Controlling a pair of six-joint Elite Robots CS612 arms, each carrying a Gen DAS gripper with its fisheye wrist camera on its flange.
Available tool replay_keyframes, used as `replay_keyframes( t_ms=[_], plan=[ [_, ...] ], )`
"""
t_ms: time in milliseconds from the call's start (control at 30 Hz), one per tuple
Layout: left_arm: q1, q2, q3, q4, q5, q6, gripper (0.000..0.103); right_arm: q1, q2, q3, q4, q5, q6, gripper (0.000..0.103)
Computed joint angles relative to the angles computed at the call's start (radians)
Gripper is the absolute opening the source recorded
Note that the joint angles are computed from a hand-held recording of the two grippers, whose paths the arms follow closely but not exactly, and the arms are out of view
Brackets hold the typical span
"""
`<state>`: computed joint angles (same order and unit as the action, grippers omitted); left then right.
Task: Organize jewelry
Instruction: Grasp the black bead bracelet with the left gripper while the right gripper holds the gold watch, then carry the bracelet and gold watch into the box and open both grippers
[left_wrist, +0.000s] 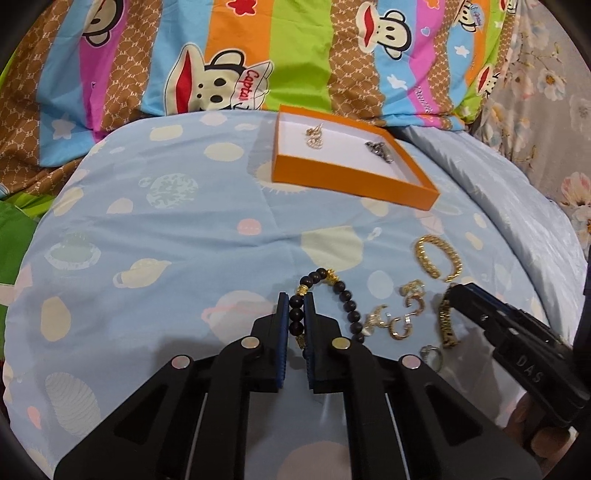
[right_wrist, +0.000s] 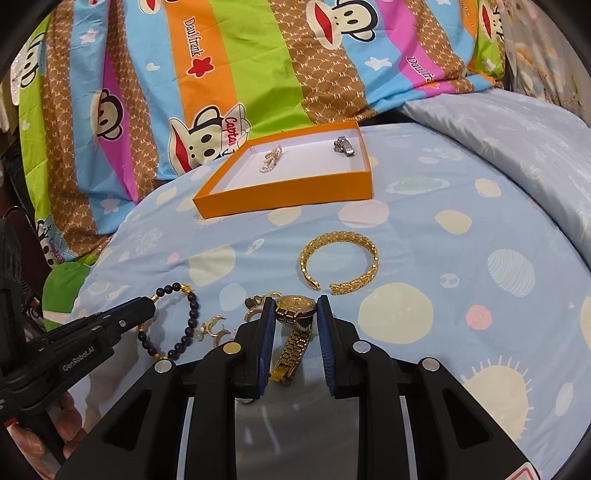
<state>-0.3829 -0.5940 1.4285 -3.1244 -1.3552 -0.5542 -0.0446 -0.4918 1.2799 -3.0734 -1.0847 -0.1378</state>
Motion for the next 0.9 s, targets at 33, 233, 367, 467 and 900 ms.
replay_keyframes(
  t_ms=[33,233,367,467,900],
  plan=[
    [-0.002,-0.004,0.003,-0.009,-0.003,0.005,0.007,-0.002,-0.003,0.003,-0.002,0.007,0.001,0.021],
    [-0.009,-0.025,0.018,-0.053,-0.015,0.031,0.007,-0.009,-0.022,0.023,-0.046,0.034,0.009,0.021],
    [-0.01,-0.036,0.014,-0.071,-0.02,0.055,0.007,-0.011,-0.034,0.026,-0.076,0.041,0.006,0.021],
    [-0.008,-0.041,0.005,-0.079,-0.015,0.074,0.007,-0.011,-0.034,0.011,-0.085,0.045,0.008,0.021],
    [0.019,0.019,-0.192,-0.052,0.076,0.176,0.007,-0.001,0.05,-0.248,0.033,0.058,0.045,0.021]
  ],
)
